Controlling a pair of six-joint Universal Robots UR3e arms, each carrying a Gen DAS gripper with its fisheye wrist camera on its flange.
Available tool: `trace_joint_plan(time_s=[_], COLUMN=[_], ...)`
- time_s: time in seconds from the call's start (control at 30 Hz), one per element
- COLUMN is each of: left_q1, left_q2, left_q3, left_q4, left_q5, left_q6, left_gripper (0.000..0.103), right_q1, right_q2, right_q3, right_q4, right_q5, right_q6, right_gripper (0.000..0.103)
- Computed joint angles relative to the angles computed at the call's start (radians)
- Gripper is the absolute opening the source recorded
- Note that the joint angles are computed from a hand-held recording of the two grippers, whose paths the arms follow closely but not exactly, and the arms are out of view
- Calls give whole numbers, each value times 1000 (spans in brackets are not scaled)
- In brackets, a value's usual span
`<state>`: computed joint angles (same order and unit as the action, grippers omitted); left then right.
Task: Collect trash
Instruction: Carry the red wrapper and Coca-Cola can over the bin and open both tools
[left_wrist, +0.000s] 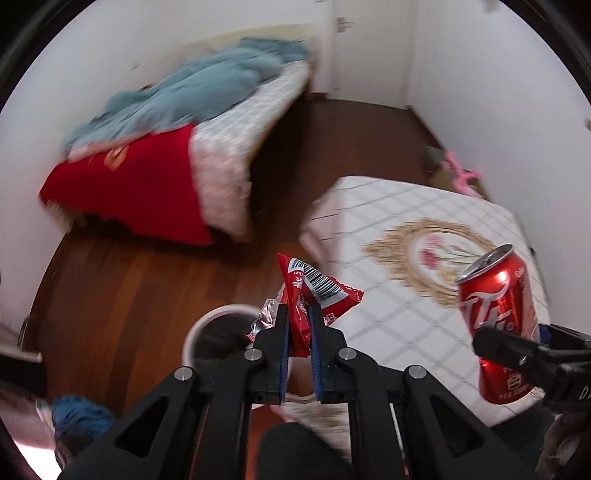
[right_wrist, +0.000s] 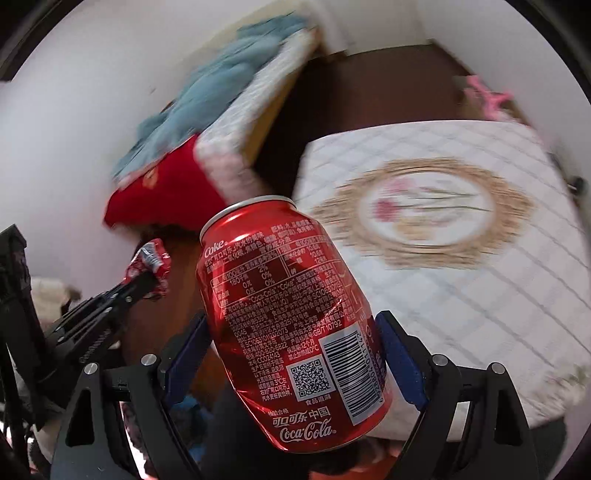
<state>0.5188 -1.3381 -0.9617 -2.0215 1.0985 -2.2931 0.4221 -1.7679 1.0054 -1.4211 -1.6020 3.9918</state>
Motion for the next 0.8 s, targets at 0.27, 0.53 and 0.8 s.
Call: trace_joint_plan(time_s=[0.27, 0.53, 0.8], left_q1=[88, 58, 55], left_q2=[-126, -348, -462], left_q3=[-279, -317, -250], left_q4=[342, 479, 437], left_q5=[131, 244, 290], left_q6=[-35, -144, -219], left_gripper=[7, 11, 13], right_q1=[68, 16, -6], right_q2=[488, 831, 1148], right_q3=[-151, -267, -652], right_q4=[-198, -271, -109], right_q5=[111, 271, 310], right_q6=[-32, -39, -93], right_gripper=[89, 89, 90])
